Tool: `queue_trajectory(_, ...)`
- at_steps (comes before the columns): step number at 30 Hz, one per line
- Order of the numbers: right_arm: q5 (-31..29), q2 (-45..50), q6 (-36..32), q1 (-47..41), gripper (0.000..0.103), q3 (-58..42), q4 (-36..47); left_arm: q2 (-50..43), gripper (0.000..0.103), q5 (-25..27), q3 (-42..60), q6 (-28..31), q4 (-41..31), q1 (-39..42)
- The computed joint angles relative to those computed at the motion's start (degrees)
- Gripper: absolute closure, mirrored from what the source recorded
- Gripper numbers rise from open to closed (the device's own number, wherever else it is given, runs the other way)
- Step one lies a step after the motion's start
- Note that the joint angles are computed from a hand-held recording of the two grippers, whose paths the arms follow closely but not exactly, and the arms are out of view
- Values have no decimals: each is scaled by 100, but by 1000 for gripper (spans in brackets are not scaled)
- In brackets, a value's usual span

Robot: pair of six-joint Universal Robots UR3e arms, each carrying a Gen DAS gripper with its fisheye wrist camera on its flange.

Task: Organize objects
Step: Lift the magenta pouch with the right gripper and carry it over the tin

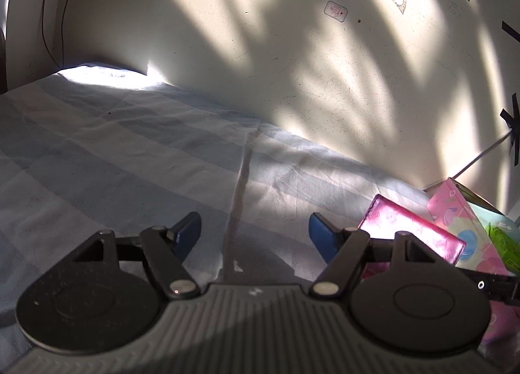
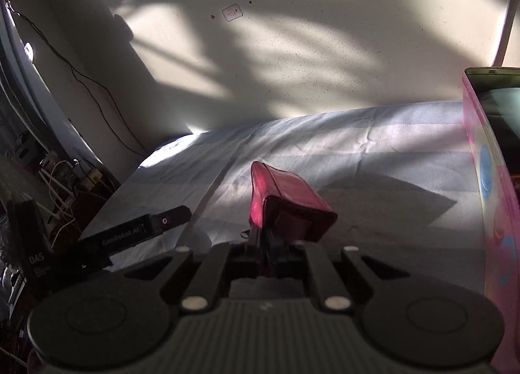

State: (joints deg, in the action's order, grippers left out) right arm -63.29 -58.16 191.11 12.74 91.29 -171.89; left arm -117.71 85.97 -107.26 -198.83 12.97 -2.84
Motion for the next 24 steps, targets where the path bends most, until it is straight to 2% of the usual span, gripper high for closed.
queue_trajectory(7,942,-2168,-1038,-1083,96,3270,-457,25,28,-1122,-267,401,380,180)
queue_trajectory(10,790,-2862,-1059,-1507,89,4381,-838,-9,28,-2034,-304,567,329,377)
queue_trajectory(12,740,-3088,-1039,-1755,81,4998,-1393,-25,28,-2466,-298,641,230,438)
queue_trajectory(16,775,-3220,-1043,-1965,69,5539,-2041,116,28,-2935,-433,845,201,373)
queue_trajectory(21,824,-2794,-1158,-1850,69,5444,-2561,328,28,-3271,-580,1281,109,127)
queue_trajectory(24,1035,-2472,-1115,-1896,69,5356,-2723,321,28,-3182,-434,1635,-261,-192)
